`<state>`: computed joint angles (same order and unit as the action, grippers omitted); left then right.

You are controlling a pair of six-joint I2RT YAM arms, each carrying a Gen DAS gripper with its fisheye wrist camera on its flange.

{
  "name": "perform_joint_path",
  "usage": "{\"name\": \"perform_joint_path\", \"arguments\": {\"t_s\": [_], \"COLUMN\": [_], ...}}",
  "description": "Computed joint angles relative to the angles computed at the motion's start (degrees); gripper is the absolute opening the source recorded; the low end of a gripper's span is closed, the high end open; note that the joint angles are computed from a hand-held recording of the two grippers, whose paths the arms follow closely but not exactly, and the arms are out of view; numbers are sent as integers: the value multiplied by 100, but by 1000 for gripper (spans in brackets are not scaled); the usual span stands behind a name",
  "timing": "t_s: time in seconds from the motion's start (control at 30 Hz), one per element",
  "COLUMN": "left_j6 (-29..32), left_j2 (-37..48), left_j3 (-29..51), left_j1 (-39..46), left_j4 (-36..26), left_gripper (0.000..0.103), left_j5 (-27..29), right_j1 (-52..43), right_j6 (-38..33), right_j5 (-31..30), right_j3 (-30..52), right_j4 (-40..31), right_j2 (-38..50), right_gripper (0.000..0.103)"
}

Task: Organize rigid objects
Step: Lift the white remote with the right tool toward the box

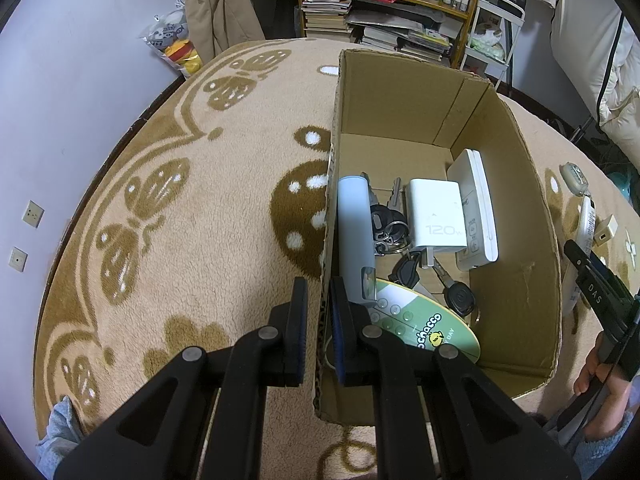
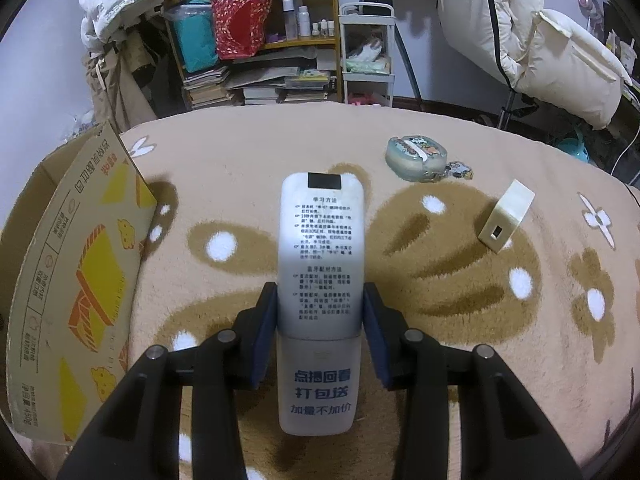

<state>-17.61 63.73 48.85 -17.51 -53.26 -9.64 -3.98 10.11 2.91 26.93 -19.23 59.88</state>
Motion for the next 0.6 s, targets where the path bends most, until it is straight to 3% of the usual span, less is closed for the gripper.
{"name": "perform_joint_path", "arguments": {"t_s": [0.2, 0.6], "left_j6": [1, -25], "left_j2": [-1, 5], "left_j3": [-2, -8], "left_j1": [-3, -20], "left_j4": [1, 12], "left_gripper": [11, 11], "left_j5": [-5, 7], "right_j1": [-118, 521], "right_j6": [-43, 137], "right_j5": [-353, -214], "right_j3": [131, 410], "right_j4": [-131, -362], "right_j2": [-111, -555], "right_gripper": [44, 43]}}
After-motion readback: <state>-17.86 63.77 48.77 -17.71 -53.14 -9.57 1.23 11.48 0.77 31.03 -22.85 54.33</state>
